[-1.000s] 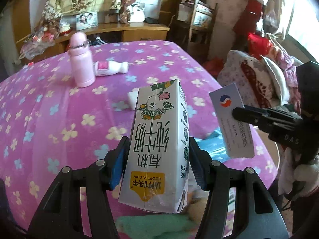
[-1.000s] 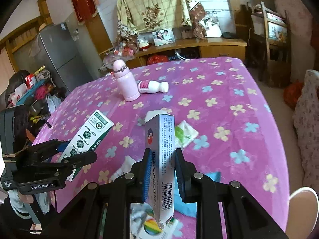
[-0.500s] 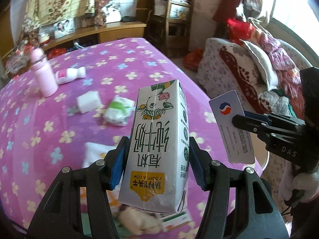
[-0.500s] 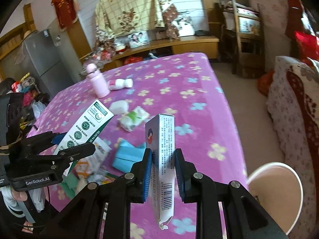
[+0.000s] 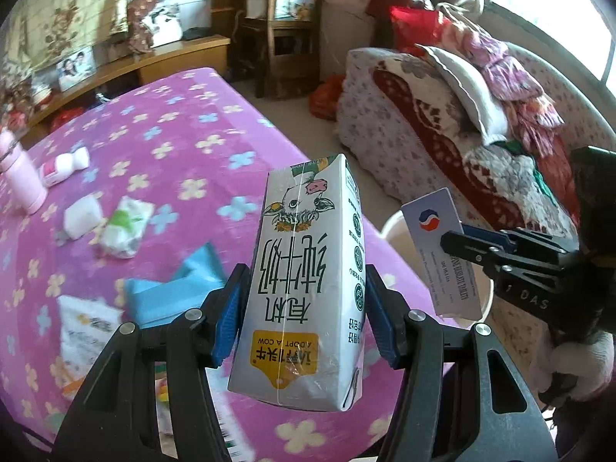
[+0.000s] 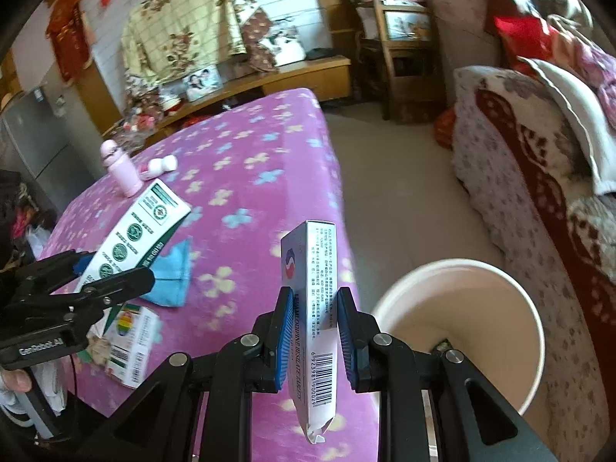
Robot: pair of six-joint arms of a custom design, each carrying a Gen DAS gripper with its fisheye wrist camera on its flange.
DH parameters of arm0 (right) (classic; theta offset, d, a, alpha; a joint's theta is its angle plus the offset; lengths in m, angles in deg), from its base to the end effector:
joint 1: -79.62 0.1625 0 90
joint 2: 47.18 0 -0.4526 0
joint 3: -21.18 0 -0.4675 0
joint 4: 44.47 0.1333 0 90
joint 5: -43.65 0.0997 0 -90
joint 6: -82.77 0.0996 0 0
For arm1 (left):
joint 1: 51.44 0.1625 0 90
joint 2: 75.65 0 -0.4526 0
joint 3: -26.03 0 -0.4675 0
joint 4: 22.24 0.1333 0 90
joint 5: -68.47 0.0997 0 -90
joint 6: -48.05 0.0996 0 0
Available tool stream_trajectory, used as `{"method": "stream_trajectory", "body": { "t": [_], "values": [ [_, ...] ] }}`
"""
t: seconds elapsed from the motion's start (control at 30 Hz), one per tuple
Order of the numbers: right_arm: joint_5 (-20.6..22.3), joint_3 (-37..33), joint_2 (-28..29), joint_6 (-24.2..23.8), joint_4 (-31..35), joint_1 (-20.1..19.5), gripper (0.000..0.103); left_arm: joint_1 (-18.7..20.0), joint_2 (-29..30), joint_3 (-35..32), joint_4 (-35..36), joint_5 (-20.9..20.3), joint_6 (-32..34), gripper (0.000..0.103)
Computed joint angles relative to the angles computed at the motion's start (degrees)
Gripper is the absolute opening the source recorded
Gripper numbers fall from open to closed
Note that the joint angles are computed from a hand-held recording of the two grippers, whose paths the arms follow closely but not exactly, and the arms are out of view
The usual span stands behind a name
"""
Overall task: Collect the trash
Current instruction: 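Carry the carton and box to the bucket and release both into it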
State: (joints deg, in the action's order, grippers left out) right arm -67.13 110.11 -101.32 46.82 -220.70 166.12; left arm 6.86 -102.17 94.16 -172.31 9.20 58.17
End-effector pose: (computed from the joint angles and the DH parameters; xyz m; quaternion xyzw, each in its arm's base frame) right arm 0.0499 -0.7886 0.2825 0.1725 -0.8727 0.3470 0.2970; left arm -0.3037 -0.8423 0.0045 0.3000 0.9043 -0.2009 0.2280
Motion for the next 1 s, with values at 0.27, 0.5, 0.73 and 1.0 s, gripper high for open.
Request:
{"method": "stream_trajectory", "body": {
  "t": [0.27, 0.5, 0.73, 1.0],
  "values": [
    [0.38, 1.32, -2.34, 1.22, -0.54, -2.58, 0.021, -1.24, 4.89, -5.03, 3.39, -0.91, -0.05, 0.056],
    [1.18, 1.11, -3.07, 3.70, 0.49, -4.55, 0.022, -1.23, 7.25, -7.53, 5.94, -1.21, -1.33, 0.056],
    [-0.31, 1.25, -3.54, 5.69, -1.31, -5.50, 0.054, -0.66, 9.64, -11.10, 9.66, -5.35, -3.10, 0.057],
    [-0.10, 1.32, -4.71, 7.60, -1.18, -7.17, 0.054, -0.17, 13.35, -16.75, 14.57, -12.02, -5.66, 0.057]
  ]
}}
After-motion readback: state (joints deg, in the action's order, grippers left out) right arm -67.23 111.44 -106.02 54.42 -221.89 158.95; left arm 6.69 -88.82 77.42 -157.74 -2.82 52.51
